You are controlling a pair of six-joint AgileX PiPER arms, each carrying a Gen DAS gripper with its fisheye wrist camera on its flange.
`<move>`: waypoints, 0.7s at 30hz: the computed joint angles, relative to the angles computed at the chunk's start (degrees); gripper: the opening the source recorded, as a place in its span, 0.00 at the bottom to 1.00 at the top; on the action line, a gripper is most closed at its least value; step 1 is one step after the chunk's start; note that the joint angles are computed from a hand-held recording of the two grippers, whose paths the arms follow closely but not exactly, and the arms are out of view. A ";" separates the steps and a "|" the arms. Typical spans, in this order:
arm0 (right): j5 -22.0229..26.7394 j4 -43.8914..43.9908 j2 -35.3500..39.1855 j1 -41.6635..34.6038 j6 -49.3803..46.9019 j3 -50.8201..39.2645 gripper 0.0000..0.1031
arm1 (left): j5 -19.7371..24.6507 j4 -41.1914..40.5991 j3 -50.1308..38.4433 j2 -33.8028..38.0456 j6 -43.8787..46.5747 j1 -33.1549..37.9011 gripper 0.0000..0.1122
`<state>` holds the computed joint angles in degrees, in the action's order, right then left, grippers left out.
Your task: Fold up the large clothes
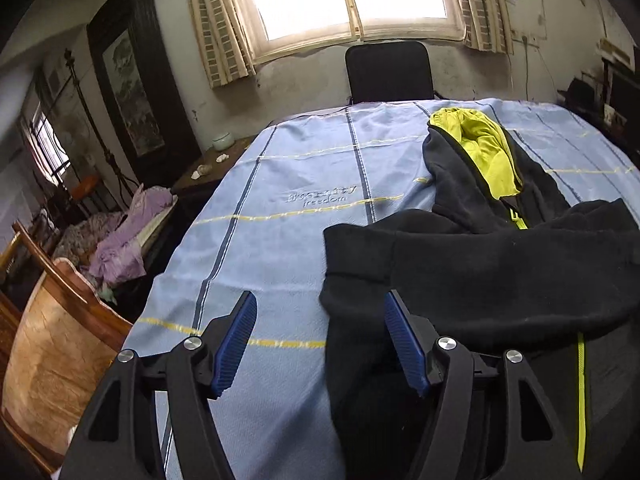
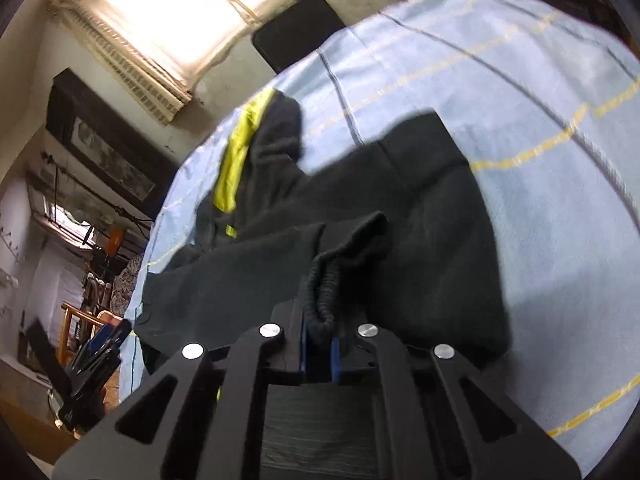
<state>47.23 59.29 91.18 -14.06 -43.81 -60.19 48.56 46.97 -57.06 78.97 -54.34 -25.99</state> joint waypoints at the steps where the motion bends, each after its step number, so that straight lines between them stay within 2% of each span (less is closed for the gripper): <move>1: -0.41 0.79 -0.88 0.20 -2.01 -0.18 0.07 | -0.25 -0.18 -0.55 0.98 -0.16 0.07 0.59; 4: -1.89 3.81 -2.58 0.32 -7.67 -1.41 0.07 | -0.29 0.87 -0.86 4.37 -2.54 0.50 0.59; 7: -4.11 -1.10 3.51 1.16 -3.09 -5.37 0.07 | -1.19 0.76 0.17 7.45 -2.75 1.17 0.61; 9: -3.62 -4.08 10.26 1.49 -0.41 -7.27 0.07 | -1.67 -0.20 0.13 7.18 -1.96 1.79 0.62; 11: -0.86 -2.46 11.11 -0.64 -1.51 -7.86 0.09 | -1.82 -0.39 0.39 7.10 -1.65 1.98 0.63; 12: 0.31 -4.14 10.86 -0.99 0.45 -8.95 0.12 | -1.70 -0.66 0.46 6.96 -1.51 2.00 0.62; 13: -0.79 -3.75 8.98 -1.53 0.43 -8.02 0.20 | -1.22 -1.75 0.12 6.39 -0.66 2.09 0.62; 14: -3.31 -3.45 6.92 -1.49 0.53 -6.72 0.23 | -1.03 -2.61 -0.22 5.44 0.12 1.98 0.61; 15: -5.01 -2.62 4.66 -1.70 -0.49 -5.51 0.23 | -0.86 -2.88 -0.79 4.47 0.41 1.38 0.61; 18: -1.46 0.07 2.37 -1.13 -3.90 -6.26 0.23 | -1.69 -3.64 -3.66 2.00 2.45 -0.31 0.61; 21: -1.95 -1.58 0.99 3.77 -3.76 -5.73 0.23 | -4.45 -7.07 -7.79 4.04 6.22 -2.85 0.63</move>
